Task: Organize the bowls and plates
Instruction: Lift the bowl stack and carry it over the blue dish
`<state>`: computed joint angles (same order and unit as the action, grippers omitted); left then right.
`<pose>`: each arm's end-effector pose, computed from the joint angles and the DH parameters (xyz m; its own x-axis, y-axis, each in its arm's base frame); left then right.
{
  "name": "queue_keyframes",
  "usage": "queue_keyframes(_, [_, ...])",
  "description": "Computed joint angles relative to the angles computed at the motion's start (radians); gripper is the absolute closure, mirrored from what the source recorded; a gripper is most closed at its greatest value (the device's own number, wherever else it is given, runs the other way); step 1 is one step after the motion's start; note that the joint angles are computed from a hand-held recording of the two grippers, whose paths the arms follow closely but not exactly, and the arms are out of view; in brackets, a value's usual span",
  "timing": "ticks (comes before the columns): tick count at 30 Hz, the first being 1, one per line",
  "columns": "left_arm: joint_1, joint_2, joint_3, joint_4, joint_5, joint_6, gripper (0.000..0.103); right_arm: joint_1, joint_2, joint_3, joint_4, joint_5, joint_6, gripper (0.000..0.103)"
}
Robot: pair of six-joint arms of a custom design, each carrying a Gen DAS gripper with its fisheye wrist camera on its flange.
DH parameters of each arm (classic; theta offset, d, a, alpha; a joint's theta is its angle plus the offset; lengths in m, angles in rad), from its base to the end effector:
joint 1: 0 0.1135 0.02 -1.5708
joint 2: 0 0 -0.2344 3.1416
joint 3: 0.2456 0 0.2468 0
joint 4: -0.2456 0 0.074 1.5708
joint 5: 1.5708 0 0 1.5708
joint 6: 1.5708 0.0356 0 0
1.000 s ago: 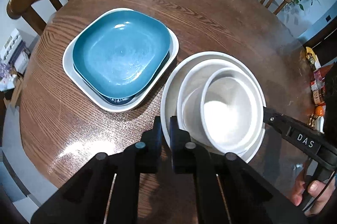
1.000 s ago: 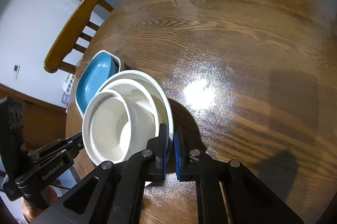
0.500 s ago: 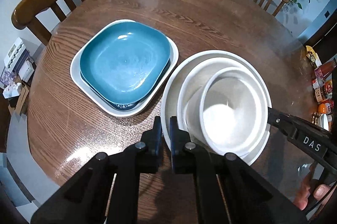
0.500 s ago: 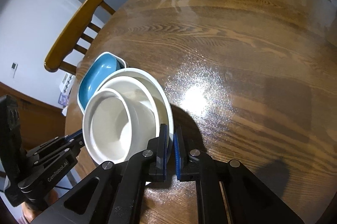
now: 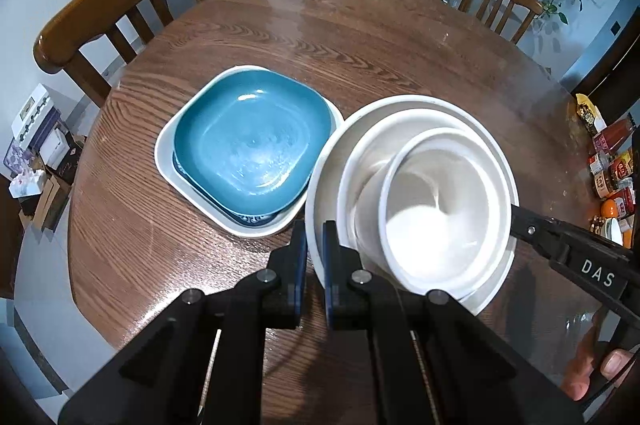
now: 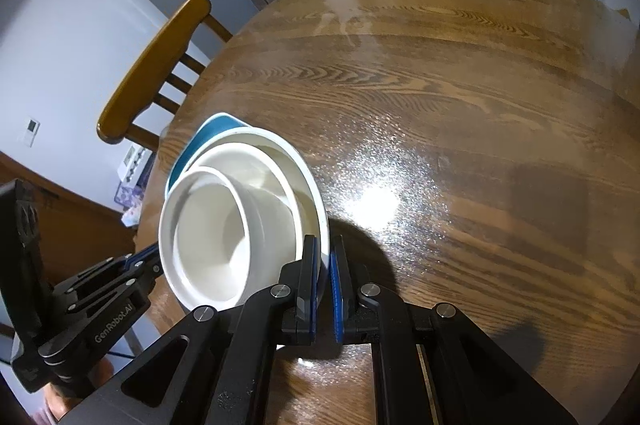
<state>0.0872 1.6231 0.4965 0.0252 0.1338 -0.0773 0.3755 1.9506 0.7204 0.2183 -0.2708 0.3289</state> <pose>0.2383 0.0161 0.0597 -0.8838 -0.1541 -0.4418 -0.0947 0.9836 -0.1536 0.2764 0.1192 0.0338 -0.9032 -0.0215 -0.4286 -0.2045 0.8996 0.3859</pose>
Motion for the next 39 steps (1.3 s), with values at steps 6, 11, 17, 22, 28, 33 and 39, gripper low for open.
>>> queue_keyframes(6, [0.053,-0.031,-0.004,-0.006,0.02,0.036,0.1,0.031,-0.017,0.014,-0.006,0.014,0.017,0.093])
queue_keyframes(11, [0.122,-0.024,0.029,-0.018,0.047,0.081,0.1,0.064,-0.005,0.072,-0.033,0.024,0.033,0.093])
queue_keyframes(17, [0.213,0.03,0.121,-0.055,0.073,0.118,0.1,0.112,0.075,0.235,-0.096,0.033,0.041,0.093])
queue_keyframes(22, [0.271,0.157,0.245,-0.095,0.077,0.13,0.1,0.146,0.209,0.436,-0.187,0.028,0.052,0.093])
queue_keyframes(28, [0.305,0.294,0.375,-0.135,0.059,0.138,0.1,0.18,0.353,0.641,-0.284,0.048,0.062,0.093])
queue_keyframes(33, [0.312,0.366,0.467,-0.196,0.071,0.147,0.1,0.173,0.429,0.748,-0.341,0.038,0.087,0.093])
queue_keyframes(39, [0.304,0.41,0.509,-0.221,0.062,0.149,0.1,0.162,0.501,0.845,-0.404,0.011,0.111,0.093])
